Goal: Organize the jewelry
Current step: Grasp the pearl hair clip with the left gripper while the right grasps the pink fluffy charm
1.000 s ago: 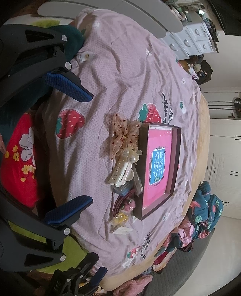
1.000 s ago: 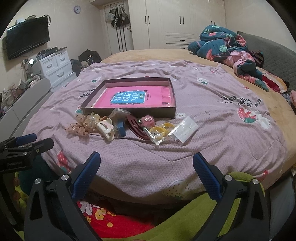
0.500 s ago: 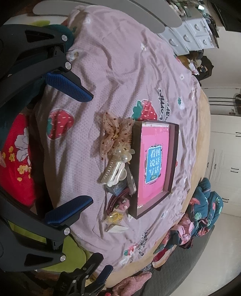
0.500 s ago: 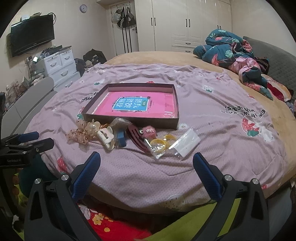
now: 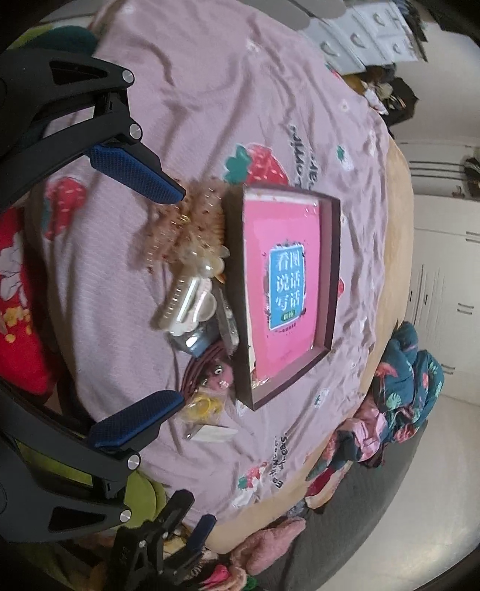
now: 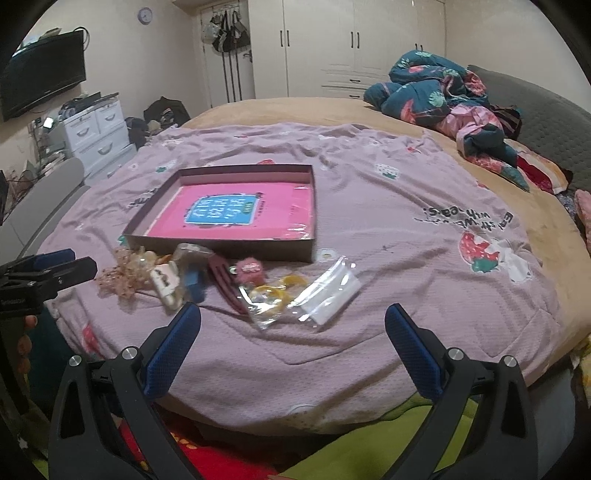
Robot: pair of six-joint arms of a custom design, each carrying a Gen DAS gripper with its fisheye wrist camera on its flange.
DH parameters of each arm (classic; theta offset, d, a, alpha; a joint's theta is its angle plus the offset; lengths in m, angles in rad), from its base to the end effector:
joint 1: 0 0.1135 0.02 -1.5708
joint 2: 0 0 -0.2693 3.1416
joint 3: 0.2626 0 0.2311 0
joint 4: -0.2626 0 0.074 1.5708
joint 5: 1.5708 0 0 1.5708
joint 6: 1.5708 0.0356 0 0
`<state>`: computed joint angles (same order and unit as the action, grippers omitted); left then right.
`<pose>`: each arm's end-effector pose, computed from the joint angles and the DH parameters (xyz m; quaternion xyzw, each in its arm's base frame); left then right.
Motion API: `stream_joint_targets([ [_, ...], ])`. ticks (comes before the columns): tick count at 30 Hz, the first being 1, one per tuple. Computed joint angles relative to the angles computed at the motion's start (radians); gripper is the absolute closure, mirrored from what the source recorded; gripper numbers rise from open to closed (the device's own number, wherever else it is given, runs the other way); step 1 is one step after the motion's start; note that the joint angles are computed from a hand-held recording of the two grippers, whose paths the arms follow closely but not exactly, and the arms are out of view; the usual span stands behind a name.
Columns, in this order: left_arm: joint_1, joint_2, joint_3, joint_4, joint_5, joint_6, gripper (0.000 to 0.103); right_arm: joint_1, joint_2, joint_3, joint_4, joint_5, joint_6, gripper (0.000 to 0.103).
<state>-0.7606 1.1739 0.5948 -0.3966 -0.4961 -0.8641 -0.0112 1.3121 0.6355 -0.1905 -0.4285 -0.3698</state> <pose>0.1526 -0.1218 0.2027 -0.1198 0.9218 -0.0449 0.3659 0.2317 0.0122 0.1998 -0.2357 0.8895 0.1322 0.3685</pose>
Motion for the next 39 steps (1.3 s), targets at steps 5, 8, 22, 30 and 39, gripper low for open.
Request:
stream_joint_targets([
  [5, 0.104, 0.091, -0.011, 0.13, 0.094, 0.116, 0.018, -0.01, 0.05, 0.014, 0.026, 0.014, -0.021, 0.004],
  [8, 0.155, 0.125, -0.021, 0.165, 0.137, 0.166, 0.029, 0.003, 0.075, 0.017, 0.045, 0.025, -0.035, 0.004],
  [22, 0.326, 0.223, -0.044, 0.272, 0.314, 0.356, 0.054, 0.209, 0.336, 0.169, 0.096, 0.066, -0.024, 0.005],
  [30, 0.437, 0.261, -0.044, 0.3, 0.441, 0.479, 0.06, 0.252, 0.494, 0.327, 0.017, 0.057, -0.036, 0.021],
  [39, 0.507, 0.329, -0.07, 0.381, 0.496, 0.512, 0.06, 0.269, 0.621, 0.439, -0.048, 0.046, -0.05, 0.027],
])
